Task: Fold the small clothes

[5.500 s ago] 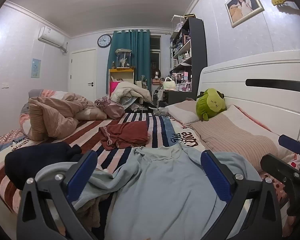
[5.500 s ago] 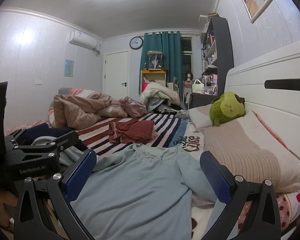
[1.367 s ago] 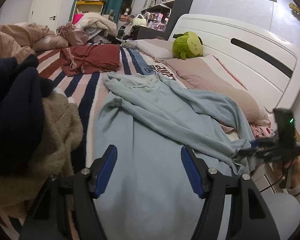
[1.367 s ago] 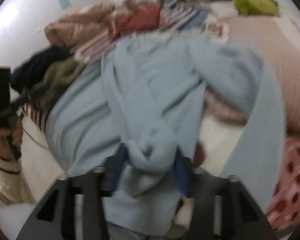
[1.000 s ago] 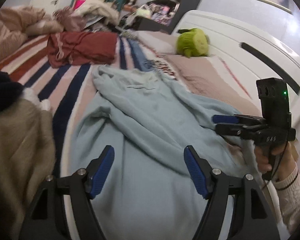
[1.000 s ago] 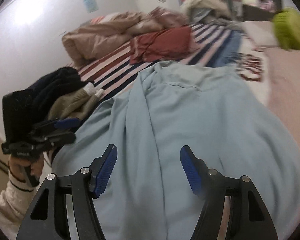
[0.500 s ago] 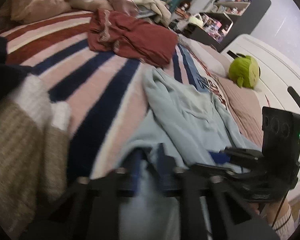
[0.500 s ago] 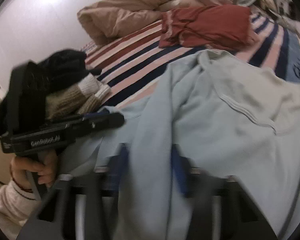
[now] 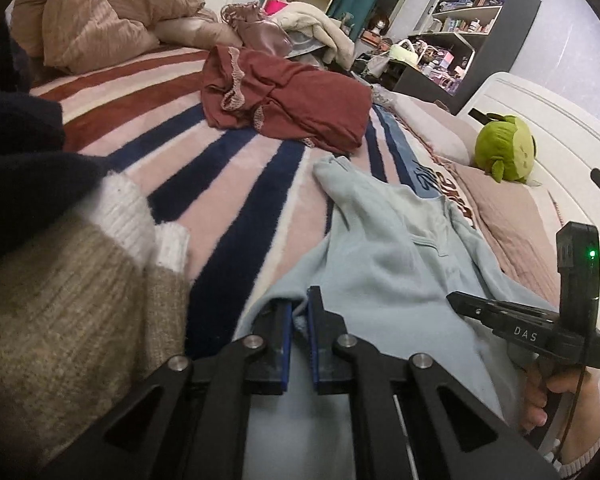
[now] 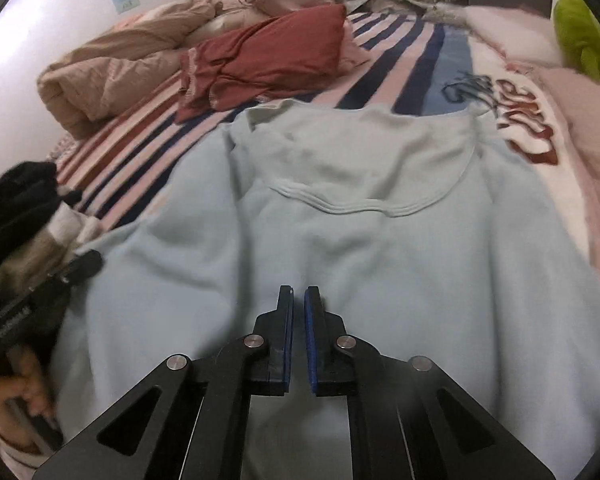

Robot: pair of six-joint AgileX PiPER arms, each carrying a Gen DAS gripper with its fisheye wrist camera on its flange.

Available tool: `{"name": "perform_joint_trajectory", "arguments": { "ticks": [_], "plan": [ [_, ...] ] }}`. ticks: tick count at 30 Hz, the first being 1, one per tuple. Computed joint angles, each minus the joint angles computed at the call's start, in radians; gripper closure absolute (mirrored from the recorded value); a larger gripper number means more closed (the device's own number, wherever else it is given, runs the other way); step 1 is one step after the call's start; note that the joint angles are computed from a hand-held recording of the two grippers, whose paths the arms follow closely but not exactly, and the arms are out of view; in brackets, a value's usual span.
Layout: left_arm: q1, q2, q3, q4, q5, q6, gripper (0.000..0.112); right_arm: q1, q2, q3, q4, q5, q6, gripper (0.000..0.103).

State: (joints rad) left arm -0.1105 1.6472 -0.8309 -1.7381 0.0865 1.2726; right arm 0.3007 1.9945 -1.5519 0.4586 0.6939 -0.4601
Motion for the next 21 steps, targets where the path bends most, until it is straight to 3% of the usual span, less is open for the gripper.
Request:
{"name": "perform_joint_trajectory", "arguments": {
  "ticks": [2,5,7,9,13,17,21],
  "plan": [
    [0.013,0.003,-0.006,0.137,0.042,-0.119,0.105,-0.037,0.018,-0.029,0.132,0.079,-0.108,0.099],
    [0.025,-0.015,-0.003,0.281,0.105,-0.234,0.076,-0.047,-0.016,-0.007,0.186,0.094,-0.165,0.094],
    [0.032,-0.045,0.015,0.302,0.16,-0.218,0.055,-0.057,-0.065,0.042,0.211,0.106,-0.2,0.076],
    [0.024,-0.101,0.054,0.259,0.207,-0.136,0.05,-0.079,-0.143,0.128,0.236,0.124,-0.257,0.07],
    [0.003,-0.199,0.123,0.199,0.294,-0.046,0.05,-0.119,-0.339,0.348,0.222,0.115,-0.343,0.07],
    [-0.063,-0.29,0.174,0.258,0.291,-0.101,0.049,-0.187,-0.551,0.555,0.189,0.147,-0.421,0.064],
    [-0.147,-0.404,0.25,0.302,0.246,-0.202,0.047,-0.194,-0.785,0.77,0.09,0.089,-0.428,0.062]
  ]
}}
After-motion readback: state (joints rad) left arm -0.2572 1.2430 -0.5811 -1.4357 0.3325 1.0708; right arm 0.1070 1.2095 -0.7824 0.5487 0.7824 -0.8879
